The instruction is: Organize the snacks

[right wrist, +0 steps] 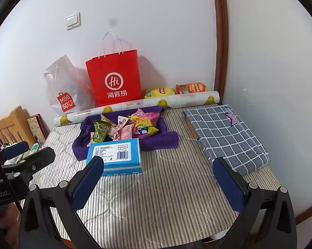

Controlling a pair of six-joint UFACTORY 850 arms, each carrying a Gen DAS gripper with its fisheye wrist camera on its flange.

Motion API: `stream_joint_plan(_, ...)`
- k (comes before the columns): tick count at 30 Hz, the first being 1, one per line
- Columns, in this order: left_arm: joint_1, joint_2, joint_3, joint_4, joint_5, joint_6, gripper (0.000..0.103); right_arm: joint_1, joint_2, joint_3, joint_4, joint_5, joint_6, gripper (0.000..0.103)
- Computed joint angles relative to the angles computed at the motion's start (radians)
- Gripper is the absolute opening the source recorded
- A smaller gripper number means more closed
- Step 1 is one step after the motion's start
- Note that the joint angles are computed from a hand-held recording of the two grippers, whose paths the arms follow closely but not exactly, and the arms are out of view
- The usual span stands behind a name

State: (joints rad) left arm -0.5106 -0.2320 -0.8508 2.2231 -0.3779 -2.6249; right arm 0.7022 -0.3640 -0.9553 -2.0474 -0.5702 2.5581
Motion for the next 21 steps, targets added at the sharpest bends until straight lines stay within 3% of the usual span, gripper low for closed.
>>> stream_joint_plan(21, -0.008, 0.001, -0.001, -0.024, -0.008, 0.024, 0.099, 0.004, 0.009, 0.010, 0.000, -0.008, -0.001, 0.103)
